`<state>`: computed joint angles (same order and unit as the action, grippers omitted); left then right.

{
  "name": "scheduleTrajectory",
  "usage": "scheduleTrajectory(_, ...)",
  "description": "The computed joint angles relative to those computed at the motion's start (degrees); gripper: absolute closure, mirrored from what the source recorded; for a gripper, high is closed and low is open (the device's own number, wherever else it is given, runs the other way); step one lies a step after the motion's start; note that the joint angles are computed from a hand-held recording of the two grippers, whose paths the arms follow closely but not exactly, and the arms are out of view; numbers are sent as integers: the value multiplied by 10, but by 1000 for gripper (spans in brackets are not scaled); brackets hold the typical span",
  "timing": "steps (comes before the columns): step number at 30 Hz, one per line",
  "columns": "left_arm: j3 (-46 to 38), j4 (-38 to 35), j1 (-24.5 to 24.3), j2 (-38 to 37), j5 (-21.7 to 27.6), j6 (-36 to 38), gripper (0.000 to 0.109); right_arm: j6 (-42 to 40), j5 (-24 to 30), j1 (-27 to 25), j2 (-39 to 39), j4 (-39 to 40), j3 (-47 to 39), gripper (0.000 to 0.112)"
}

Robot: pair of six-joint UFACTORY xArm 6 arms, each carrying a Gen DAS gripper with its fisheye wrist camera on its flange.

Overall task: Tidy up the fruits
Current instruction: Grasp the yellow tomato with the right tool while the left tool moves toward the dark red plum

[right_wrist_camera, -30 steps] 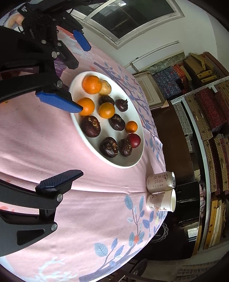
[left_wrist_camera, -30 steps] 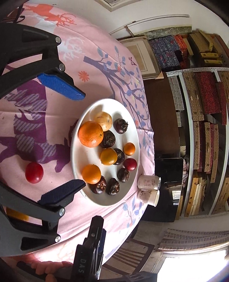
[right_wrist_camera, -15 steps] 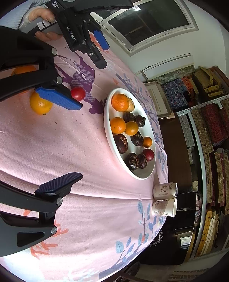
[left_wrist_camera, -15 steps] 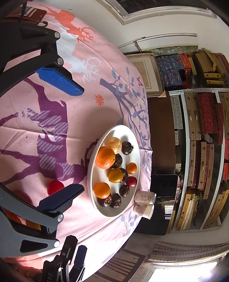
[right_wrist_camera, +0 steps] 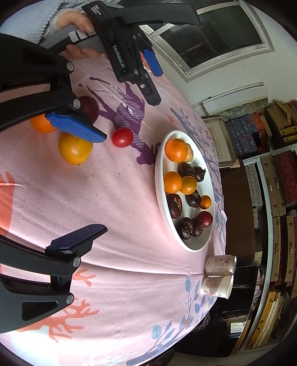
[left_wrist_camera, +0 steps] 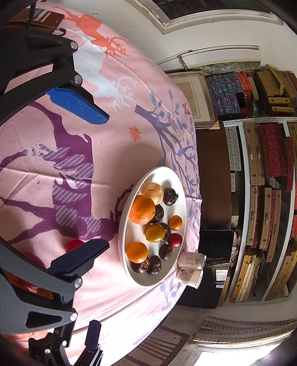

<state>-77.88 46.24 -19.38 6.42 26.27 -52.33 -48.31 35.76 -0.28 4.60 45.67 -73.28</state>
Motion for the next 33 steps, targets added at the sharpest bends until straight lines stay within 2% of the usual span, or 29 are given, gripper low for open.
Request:
scheduleTrajectory(6, 12, -4, 7, -10, -2, -8, 11, -7, -2, 7, -12, -41, 13, 35)
scheduleTrajectory(16, 12, -18, 4, -8, 4, 8, 11, -51, 52, -7, -31, -28, 24, 35)
scheduleTrajectory(18, 10, -19, 3, -6, 6, 11, 11, -39, 33, -6, -31, -32, 26, 35)
scheduleTrajectory(20, 10, -24, 3, -6, 7, 14, 11, 2, -22, -7, -26, -56, 30, 35)
scheduleTrajectory(21, 10, -28, 3, -5, 8, 18, 11, 26, -29, -13, -20, -63, 24, 35)
scheduleTrajectory(22, 9, -30, 2, -5, 9, 20, 11, 36, -18, -21, -12, -59, 15, 35)
scheduleTrajectory(25, 8, -26, 0, -4, 10, 21, 11, -10, 19, -28, -20, -22, 19, 35)
scheduleTrajectory(28, 7, -26, -1, -3, 13, 24, 11, -40, 22, -11, -37, -38, 36, 35)
scheduleTrajectory(30, 7, -26, -1, -2, 13, 25, 11, -12, 16, 0, -34, -78, 36, 36)
scheduleTrajectory(33, 7, -29, -2, -2, 11, 26, 11, 10, 20, 3, -29, -104, 32, 45)
